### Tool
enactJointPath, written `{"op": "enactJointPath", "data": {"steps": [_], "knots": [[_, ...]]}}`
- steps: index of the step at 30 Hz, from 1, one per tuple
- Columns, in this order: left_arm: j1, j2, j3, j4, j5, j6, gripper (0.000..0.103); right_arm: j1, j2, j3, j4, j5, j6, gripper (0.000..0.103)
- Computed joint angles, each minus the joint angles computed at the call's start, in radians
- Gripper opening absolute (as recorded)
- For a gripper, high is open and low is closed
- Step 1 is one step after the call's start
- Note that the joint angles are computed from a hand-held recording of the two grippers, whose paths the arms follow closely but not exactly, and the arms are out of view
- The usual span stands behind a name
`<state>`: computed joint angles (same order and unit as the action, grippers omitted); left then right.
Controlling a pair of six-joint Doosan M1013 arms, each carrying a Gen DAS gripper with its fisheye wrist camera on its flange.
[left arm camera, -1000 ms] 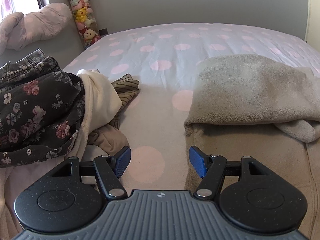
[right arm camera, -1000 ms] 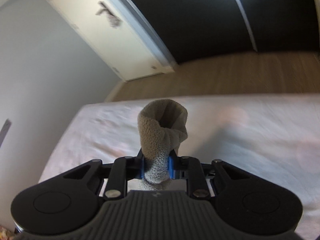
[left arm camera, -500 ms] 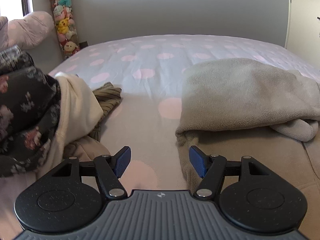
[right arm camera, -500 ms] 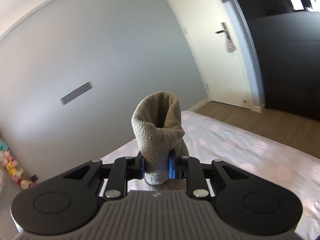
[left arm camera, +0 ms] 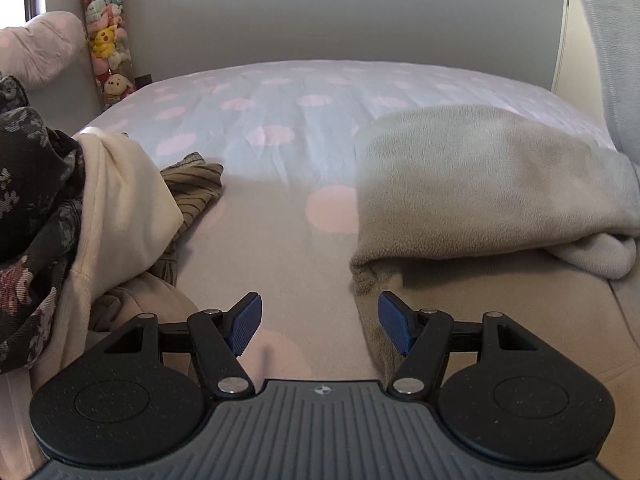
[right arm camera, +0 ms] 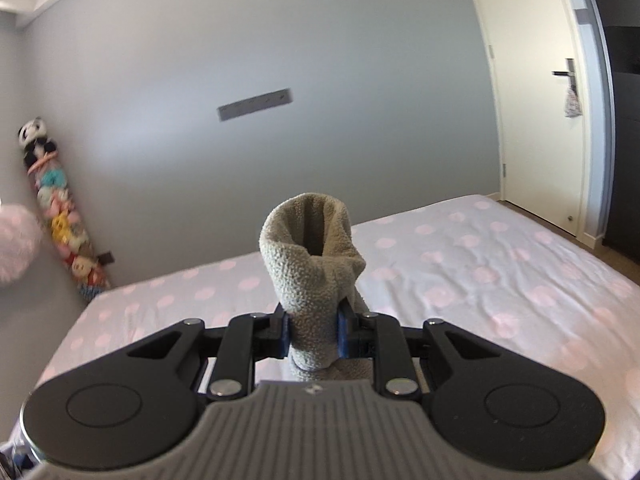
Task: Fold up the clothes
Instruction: 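Grasp the hoodie sleeve cuff with the right gripper and lift it, then lay the sleeve across the hoodie body and open the right gripper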
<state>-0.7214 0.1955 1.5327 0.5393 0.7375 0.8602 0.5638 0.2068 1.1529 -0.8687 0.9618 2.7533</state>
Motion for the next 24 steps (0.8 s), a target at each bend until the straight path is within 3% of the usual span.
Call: {"op": "enactJointPath", "data": {"steps": [7,14,19,24], "knots": [[0.007,0.001,-0.004,0.003,0.012,0.002,0.063,0.045,0.090,0.025,0.142,-0.070,-0.108,0.024],[0.029,0.015,-0.016,-0.028,0.045,-0.004,0.063,0.042,0.186,0.013,0.263,-0.051,-0.200,0.024],[0.035,0.020,-0.018,-0.030,0.053,-0.022,0.063,0.037,0.181,0.039,0.389,-0.094,-0.321,0.049],[0.032,0.019,-0.021,-0.030,0.053,-0.015,0.063,0.034,0.126,0.084,0.399,-0.134,-0.353,0.053]]}}
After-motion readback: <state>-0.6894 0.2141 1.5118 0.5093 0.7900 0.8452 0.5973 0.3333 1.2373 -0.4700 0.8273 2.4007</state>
